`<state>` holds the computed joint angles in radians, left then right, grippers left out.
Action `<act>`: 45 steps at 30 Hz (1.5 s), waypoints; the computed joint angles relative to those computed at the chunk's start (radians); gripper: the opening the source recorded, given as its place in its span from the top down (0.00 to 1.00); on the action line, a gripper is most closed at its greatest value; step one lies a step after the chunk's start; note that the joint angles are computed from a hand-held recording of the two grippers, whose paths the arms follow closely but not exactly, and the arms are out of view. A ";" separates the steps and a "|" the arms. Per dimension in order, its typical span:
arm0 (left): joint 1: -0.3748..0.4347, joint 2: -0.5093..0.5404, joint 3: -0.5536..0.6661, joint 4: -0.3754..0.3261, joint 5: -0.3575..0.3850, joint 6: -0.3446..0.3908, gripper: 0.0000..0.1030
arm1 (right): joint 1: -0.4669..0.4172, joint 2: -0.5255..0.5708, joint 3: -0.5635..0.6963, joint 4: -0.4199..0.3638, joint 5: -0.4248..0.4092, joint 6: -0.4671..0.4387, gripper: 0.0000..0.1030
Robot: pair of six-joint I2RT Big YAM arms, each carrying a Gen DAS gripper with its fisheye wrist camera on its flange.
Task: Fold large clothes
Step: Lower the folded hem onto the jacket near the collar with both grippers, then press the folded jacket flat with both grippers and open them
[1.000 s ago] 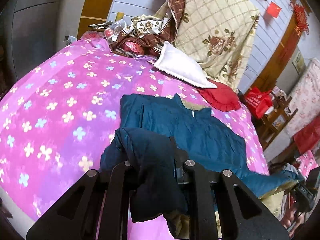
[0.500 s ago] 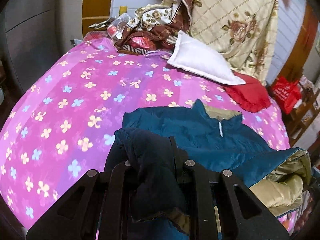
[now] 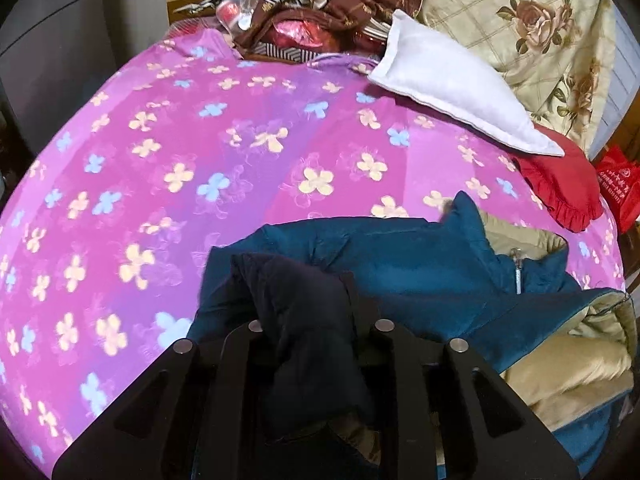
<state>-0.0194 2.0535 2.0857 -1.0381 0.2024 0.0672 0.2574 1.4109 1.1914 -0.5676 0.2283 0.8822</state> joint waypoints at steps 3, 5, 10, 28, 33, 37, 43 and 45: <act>0.011 0.026 0.049 -0.050 0.055 -0.010 0.80 | -0.009 0.006 -0.007 0.024 -0.024 -0.013 0.88; 0.035 0.039 0.087 -0.099 0.148 -0.010 0.72 | -0.010 -0.013 -0.017 0.036 -0.040 -0.017 0.79; 0.110 0.037 0.145 -0.194 0.445 -0.061 0.47 | -0.001 -0.091 -0.058 0.095 -0.078 -0.010 0.60; 0.025 -0.252 -0.235 -0.055 0.347 0.158 0.36 | 0.195 -0.027 0.065 -0.099 0.109 -0.113 0.31; -0.055 -0.166 -0.221 -0.028 0.236 0.110 0.36 | 0.174 0.105 0.152 -0.173 0.155 -0.183 0.31; -0.099 -0.104 -0.174 0.038 0.125 0.094 0.36 | 0.127 0.171 0.188 -0.163 0.183 -0.221 0.30; -0.131 0.018 -0.021 0.015 0.057 0.073 0.35 | 0.030 0.246 0.235 -0.139 0.111 -0.208 0.30; -0.136 0.036 -0.002 0.024 0.046 0.062 0.33 | 0.013 0.270 0.257 -0.142 0.097 -0.212 0.30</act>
